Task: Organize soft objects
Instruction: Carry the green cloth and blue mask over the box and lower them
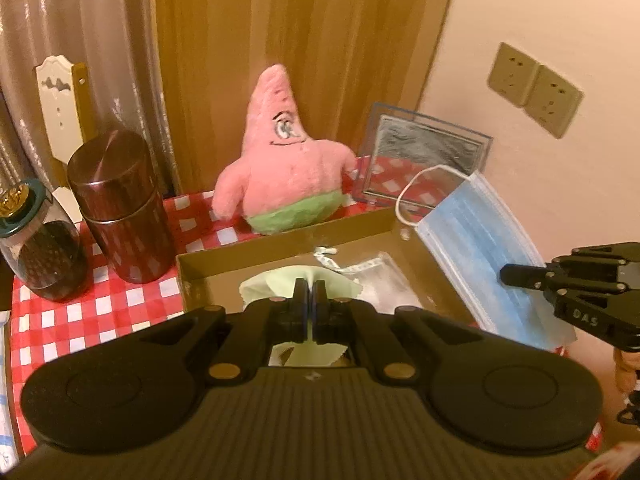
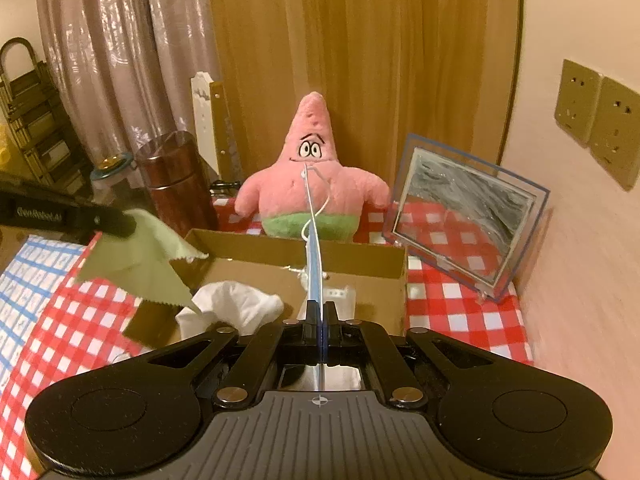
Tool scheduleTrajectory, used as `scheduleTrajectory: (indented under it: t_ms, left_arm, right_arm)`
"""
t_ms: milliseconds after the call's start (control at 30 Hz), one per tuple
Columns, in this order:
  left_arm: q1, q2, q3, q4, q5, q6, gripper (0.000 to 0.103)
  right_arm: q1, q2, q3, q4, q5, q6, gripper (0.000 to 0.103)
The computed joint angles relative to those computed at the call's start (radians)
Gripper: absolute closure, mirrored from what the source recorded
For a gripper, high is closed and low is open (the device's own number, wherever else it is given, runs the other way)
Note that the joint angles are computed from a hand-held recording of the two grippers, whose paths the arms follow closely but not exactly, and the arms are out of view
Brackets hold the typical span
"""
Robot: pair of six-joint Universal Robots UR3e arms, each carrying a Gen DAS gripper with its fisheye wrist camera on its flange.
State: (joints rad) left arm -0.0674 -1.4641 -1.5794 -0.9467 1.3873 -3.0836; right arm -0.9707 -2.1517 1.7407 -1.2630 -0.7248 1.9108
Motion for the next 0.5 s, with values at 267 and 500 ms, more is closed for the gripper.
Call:
scheduleTrajectory:
  t_ms: [267, 500]
  left_arm:
    - [-0.036, -0.117, -0.021, 0.151, 0.05, -0.021, 0.102]
    - [-0.063, -0.185, -0.039, 0.194, 0.093, -0.015, 0.081]
  right_arm:
    - [0.196, 0.123, 0.103, -0.437, -0.007, 0.325, 0.103]
    - [0.287, 0.199, 0.137, -0.659, -0.031, 0.449, 0.103]
